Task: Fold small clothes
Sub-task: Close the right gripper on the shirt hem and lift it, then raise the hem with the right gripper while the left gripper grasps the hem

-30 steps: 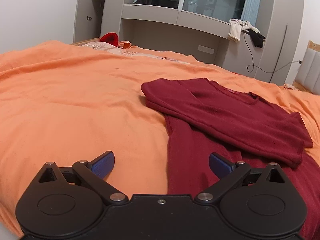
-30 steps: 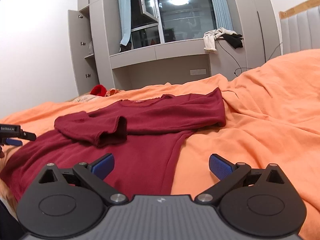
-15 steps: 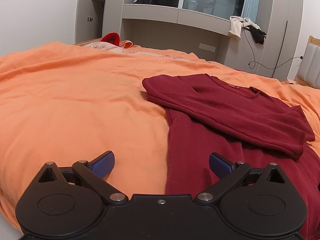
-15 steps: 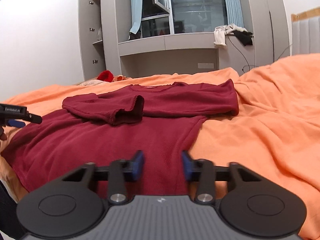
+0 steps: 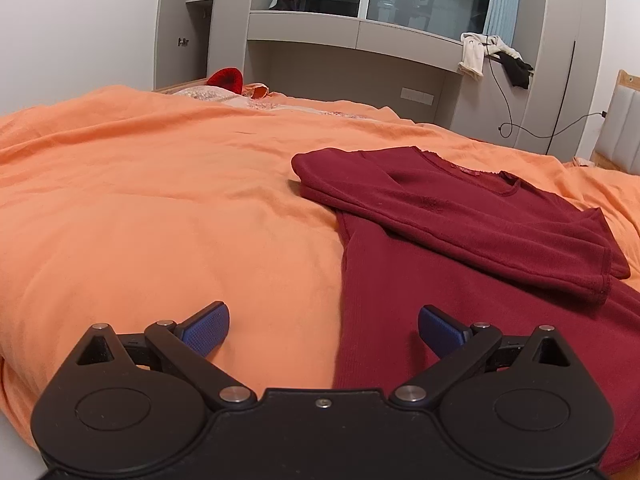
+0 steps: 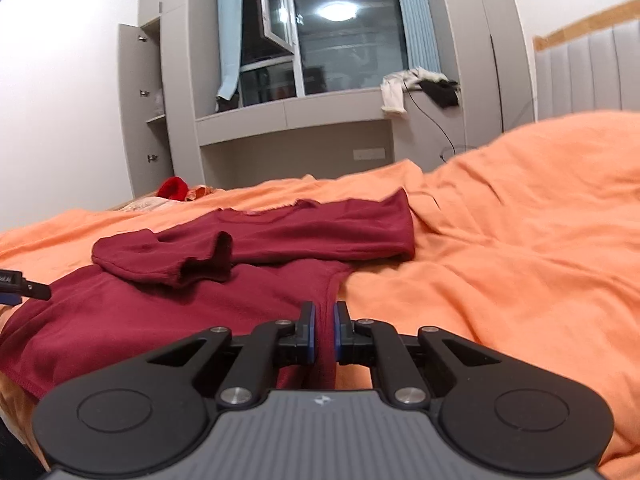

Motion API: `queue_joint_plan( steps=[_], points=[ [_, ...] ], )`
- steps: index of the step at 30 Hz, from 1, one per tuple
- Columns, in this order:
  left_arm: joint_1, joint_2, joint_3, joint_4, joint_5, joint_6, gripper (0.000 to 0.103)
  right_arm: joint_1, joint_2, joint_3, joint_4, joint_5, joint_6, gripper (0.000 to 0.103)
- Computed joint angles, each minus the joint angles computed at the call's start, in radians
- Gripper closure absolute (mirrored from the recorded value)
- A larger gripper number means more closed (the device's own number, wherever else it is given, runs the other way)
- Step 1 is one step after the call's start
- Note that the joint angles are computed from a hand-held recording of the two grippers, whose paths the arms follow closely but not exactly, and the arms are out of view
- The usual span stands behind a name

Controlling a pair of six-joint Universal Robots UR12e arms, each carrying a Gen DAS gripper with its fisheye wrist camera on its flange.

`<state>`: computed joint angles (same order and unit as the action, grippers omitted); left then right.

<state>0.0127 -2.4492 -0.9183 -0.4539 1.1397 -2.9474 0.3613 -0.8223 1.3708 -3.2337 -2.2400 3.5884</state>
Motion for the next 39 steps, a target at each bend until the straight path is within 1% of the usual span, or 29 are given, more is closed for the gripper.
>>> queue_joint_plan(
  steps=[2, 5, 7, 8, 10, 12, 14, 15, 18, 19, 20, 21, 23, 24, 26, 29, 31, 34, 36, 39],
  points=[
    [0.0, 0.003, -0.005, 0.002, 0.001, 0.006, 0.002, -0.001, 0.0, -0.001, 0.015, -0.008, -0.003, 0.094],
    [0.0, 0.004, -0.007, 0.004, 0.001, 0.003, 0.002, 0.0, -0.001, 0.004, -0.002, -0.022, -0.002, 0.094],
    [-0.001, 0.004, -0.008, 0.004, 0.005, 0.008, 0.002, 0.0, -0.002, 0.004, 0.018, -0.023, 0.011, 0.094],
    [-0.002, 0.005, -0.009, 0.004, 0.009, 0.012, 0.002, -0.002, -0.004, 0.005, 0.045, -0.017, 0.021, 0.094],
    [-0.004, 0.007, -0.015, 0.009, 0.019, 0.02, 0.002, -0.011, -0.014, 0.016, 0.088, 0.024, 0.055, 0.093],
    [-0.007, 0.009, -0.02, 0.013, 0.032, 0.032, 0.002, -0.013, -0.016, 0.025, 0.077, 0.037, 0.072, 0.092],
    [-0.009, 0.011, -0.026, 0.02, 0.046, 0.046, 0.002, -0.008, -0.011, 0.021, 0.06, 0.033, 0.044, 0.089],
    [-0.01, 0.011, -0.028, 0.024, 0.053, 0.052, 0.002, -0.005, -0.009, 0.017, 0.055, 0.024, 0.033, 0.086],
    [-0.01, 0.015, -0.035, 0.035, 0.055, 0.051, 0.002, 0.005, 0.0, 0.009, 0.023, -0.001, -0.012, 0.071],
    [-0.009, 0.017, -0.039, 0.041, 0.048, 0.044, 0.001, 0.007, 0.002, 0.008, 0.009, -0.007, -0.027, 0.059],
    [-0.007, 0.02, -0.044, 0.047, 0.042, 0.034, 0.001, 0.01, 0.005, 0.009, -0.014, -0.015, -0.048, 0.049],
    [-0.005, 0.024, -0.053, 0.058, 0.033, 0.019, 0.001, 0.013, 0.007, 0.009, -0.035, -0.023, -0.065, 0.046],
    [0.0, 0.034, -0.075, 0.086, 0.018, -0.011, 0.001, 0.021, 0.011, 0.01, -0.08, -0.034, -0.113, 0.032],
    [0.003, 0.042, -0.09, 0.1, 0.008, -0.023, 0.001, 0.026, 0.013, 0.011, -0.098, -0.038, -0.138, 0.029],
    [0.008, 0.06, -0.127, 0.137, -0.011, -0.039, 0.001, 0.036, 0.016, 0.011, -0.117, -0.042, -0.193, 0.015],
    [0.015, 0.093, -0.197, 0.197, -0.045, -0.039, 0.001, 0.051, 0.022, 0.007, -0.118, -0.044, -0.312, 0.005],
    [0.02, 0.113, -0.239, 0.24, -0.063, -0.033, 0.001, 0.061, 0.029, 0.0, -0.117, -0.047, -0.404, 0.001],
    [0.024, 0.136, -0.285, 0.275, -0.076, -0.015, 0.001, 0.075, 0.038, -0.012, -0.099, -0.044, -0.525, 0.001],
    [0.025, 0.148, -0.309, 0.284, -0.075, 0.002, 0.001, 0.081, 0.044, -0.02, -0.066, -0.047, -0.58, 0.001],
    [0.025, 0.161, -0.331, 0.276, -0.067, 0.033, 0.001, 0.087, 0.052, -0.034, 0.01, -0.047, -0.629, 0.001]
  ],
)
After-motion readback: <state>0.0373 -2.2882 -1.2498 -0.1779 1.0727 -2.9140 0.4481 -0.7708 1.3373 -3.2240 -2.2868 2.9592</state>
